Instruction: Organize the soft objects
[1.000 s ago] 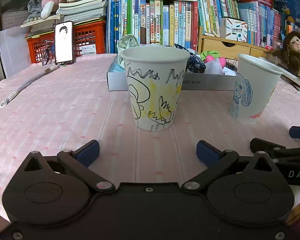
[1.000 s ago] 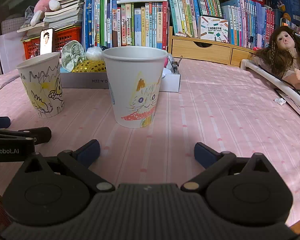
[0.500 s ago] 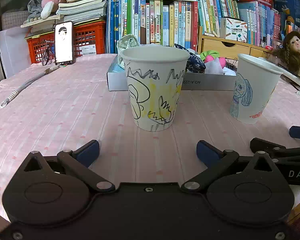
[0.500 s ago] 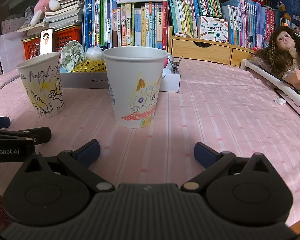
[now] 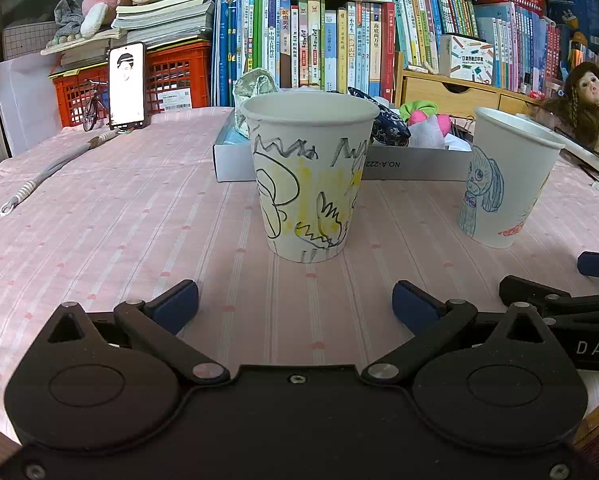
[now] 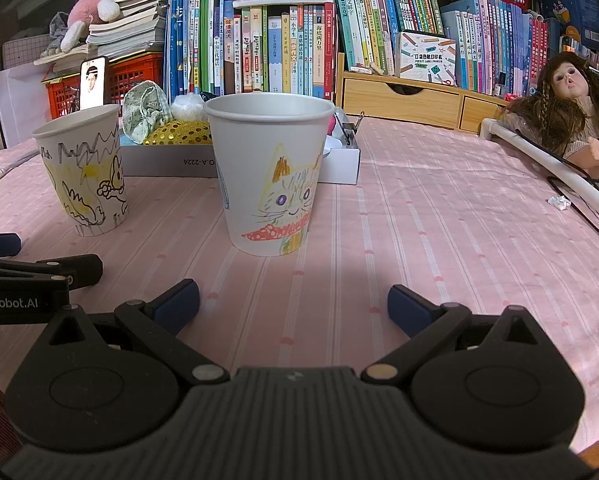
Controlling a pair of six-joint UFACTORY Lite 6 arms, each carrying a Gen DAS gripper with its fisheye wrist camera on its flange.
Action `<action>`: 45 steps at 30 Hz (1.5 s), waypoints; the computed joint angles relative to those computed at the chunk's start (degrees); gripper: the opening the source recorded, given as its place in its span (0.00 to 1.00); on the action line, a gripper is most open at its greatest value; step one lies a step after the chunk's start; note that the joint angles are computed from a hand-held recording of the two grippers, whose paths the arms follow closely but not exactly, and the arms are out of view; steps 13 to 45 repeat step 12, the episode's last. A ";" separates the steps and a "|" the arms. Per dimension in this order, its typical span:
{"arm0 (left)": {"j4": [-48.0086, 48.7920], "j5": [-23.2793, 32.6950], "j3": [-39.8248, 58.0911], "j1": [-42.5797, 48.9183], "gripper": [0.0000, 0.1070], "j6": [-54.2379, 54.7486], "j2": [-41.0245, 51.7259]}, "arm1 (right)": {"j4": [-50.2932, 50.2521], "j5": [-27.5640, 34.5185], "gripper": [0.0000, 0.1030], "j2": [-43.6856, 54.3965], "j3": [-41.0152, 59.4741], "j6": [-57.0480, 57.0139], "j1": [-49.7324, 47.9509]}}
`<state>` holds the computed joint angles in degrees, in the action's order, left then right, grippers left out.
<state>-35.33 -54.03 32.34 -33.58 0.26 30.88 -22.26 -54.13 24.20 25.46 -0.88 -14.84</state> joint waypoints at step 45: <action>0.25 0.06 0.04 0.17 0.96 0.06 0.00 | -0.06 0.02 1.00 0.03 0.05 0.06 -0.03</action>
